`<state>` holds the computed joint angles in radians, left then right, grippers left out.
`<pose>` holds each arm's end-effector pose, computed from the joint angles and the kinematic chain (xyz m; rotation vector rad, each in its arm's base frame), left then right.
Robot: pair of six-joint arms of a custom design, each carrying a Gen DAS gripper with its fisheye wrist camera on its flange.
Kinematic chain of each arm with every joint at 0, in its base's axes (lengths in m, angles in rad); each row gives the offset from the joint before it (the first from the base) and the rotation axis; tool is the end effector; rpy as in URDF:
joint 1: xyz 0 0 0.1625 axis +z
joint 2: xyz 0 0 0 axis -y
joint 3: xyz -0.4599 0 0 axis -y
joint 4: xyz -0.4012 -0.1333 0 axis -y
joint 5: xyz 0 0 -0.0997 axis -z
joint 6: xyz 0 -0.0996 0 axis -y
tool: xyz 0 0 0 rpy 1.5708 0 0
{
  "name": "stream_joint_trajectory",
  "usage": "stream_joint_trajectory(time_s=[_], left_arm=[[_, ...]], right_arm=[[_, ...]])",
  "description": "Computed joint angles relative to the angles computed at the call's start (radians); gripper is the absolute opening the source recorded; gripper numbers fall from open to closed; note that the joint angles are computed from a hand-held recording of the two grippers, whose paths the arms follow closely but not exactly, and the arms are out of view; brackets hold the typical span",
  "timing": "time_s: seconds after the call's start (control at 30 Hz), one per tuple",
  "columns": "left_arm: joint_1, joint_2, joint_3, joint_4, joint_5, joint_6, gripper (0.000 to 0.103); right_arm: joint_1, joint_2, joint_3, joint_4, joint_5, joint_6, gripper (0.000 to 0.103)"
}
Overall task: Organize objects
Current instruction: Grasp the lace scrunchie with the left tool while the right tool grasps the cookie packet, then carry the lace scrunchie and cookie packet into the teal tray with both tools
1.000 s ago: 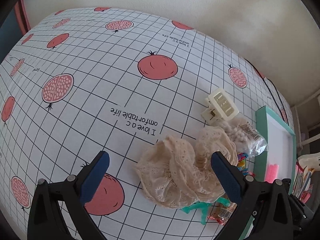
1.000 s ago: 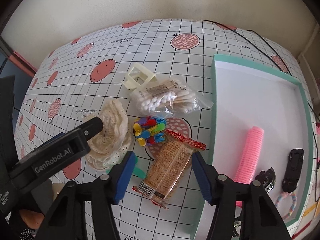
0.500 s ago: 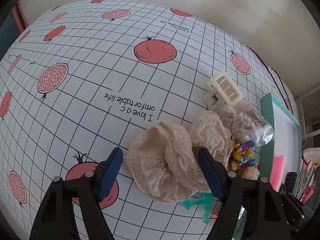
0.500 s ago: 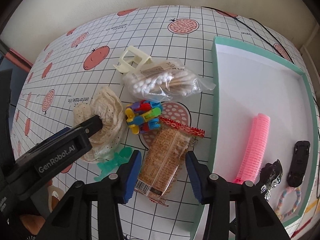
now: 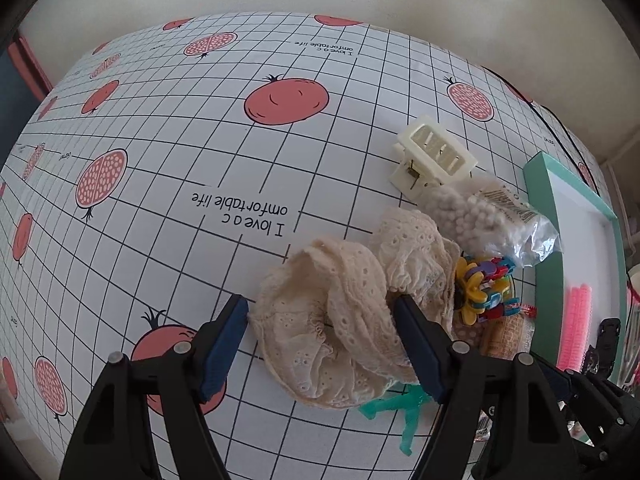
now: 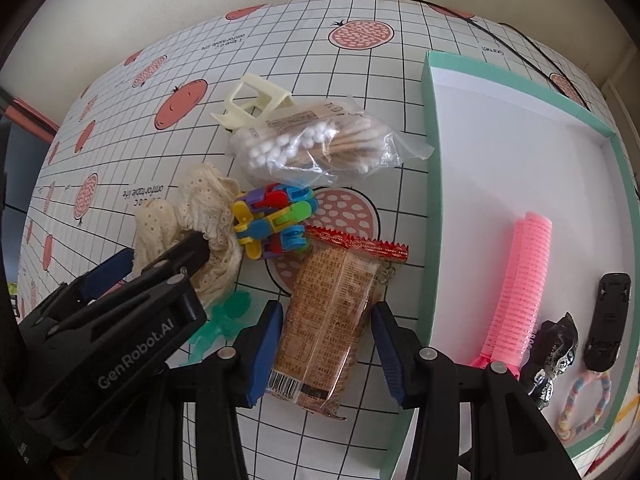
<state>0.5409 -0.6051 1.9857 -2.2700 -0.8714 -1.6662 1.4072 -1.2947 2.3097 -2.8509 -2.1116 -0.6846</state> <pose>-0.3128 -0.4182 -0.0918 -0.4301 2.2417 -0.6279 0.0067 -0.4629 0.2079 0.5643 -2.4819 0.0190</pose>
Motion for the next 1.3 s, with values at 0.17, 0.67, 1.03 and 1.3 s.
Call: stream_joint_trajectory(time_s=[0.17,0.67,1.03,1.3], left_arm=[[0.004,0.002,0.025,-0.095,0.005,0.025,0.063],[-0.004,-0.017,0.072,-0.222,0.028,0.04,0.02],[-0.063,-0.087,0.111,-0.164,0.08,-0.083,0.019],[-0.096,-0.101,0.069,-0.121,0.15,-0.092,0.019]], right_arm=[[-0.006,0.0,0.002,-0.008,0.01,-0.016,0.047],[-0.018,-0.072,-0.033,0.115,0.102,-0.031,0.039],[-0.008,-0.176,-0.04,0.218,0.194,-0.036,0.038],[-0.027,-0.241,-0.076,0.266,0.279,-0.052,0.039]])
